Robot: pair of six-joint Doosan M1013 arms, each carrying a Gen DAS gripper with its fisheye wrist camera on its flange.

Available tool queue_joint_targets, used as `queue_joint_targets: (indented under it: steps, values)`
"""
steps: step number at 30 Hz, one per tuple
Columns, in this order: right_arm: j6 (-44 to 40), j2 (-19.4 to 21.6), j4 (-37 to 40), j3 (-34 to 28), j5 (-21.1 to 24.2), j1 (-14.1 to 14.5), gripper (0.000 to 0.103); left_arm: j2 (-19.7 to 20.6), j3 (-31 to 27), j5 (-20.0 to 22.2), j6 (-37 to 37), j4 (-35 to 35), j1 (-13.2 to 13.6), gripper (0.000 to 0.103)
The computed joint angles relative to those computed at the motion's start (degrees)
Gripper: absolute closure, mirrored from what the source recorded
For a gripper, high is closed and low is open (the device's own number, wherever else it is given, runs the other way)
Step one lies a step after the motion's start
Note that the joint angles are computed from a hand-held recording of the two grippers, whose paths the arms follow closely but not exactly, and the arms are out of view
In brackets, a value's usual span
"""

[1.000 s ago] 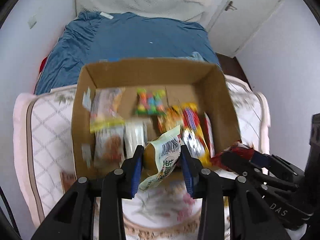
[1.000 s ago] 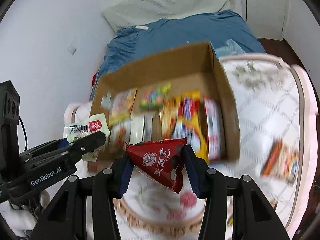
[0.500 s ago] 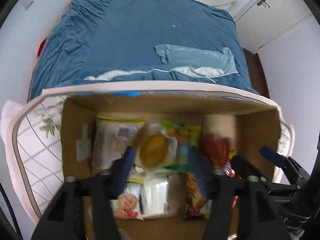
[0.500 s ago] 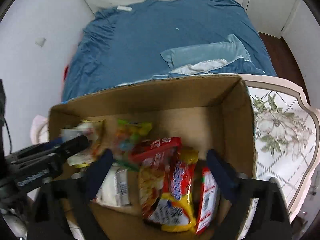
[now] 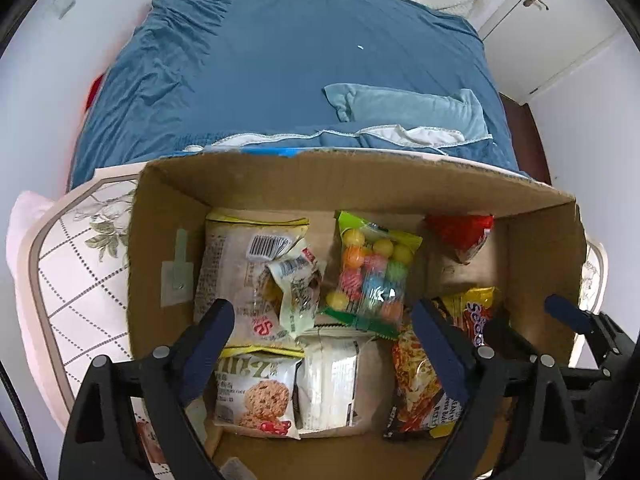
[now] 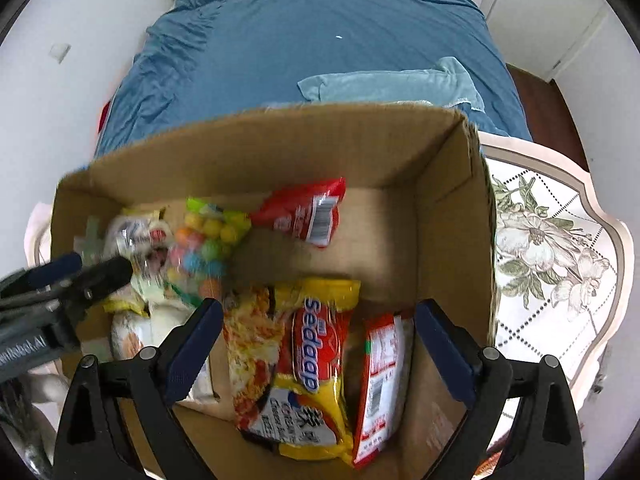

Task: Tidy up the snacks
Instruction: 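Withdraw both tools from the box toward the brown cookie pack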

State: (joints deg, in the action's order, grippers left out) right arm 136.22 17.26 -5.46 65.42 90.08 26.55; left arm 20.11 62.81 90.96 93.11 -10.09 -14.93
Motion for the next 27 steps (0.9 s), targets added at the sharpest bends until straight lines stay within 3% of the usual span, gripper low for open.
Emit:
queue_joint_targets:
  steps: [6,18,27]
  values:
    - [1.6,-1.6,-2.1,0.3,-0.1,2.3,0.004,-3.0,2.4,-1.5,0.6,-0.2,0.0,0.012]
    - [6.4,-5.7,-6.8,1.6,0.0,8.4,0.004,-12.6,9.2,-7.6,1.9,-1.1,1.6,0.012]
    - [14.6,-9.8,-5.3,5.9,-2.9,13.4,0.004,-20.4,16.0,-9.4,4.3,0.7,6.0,0.012]
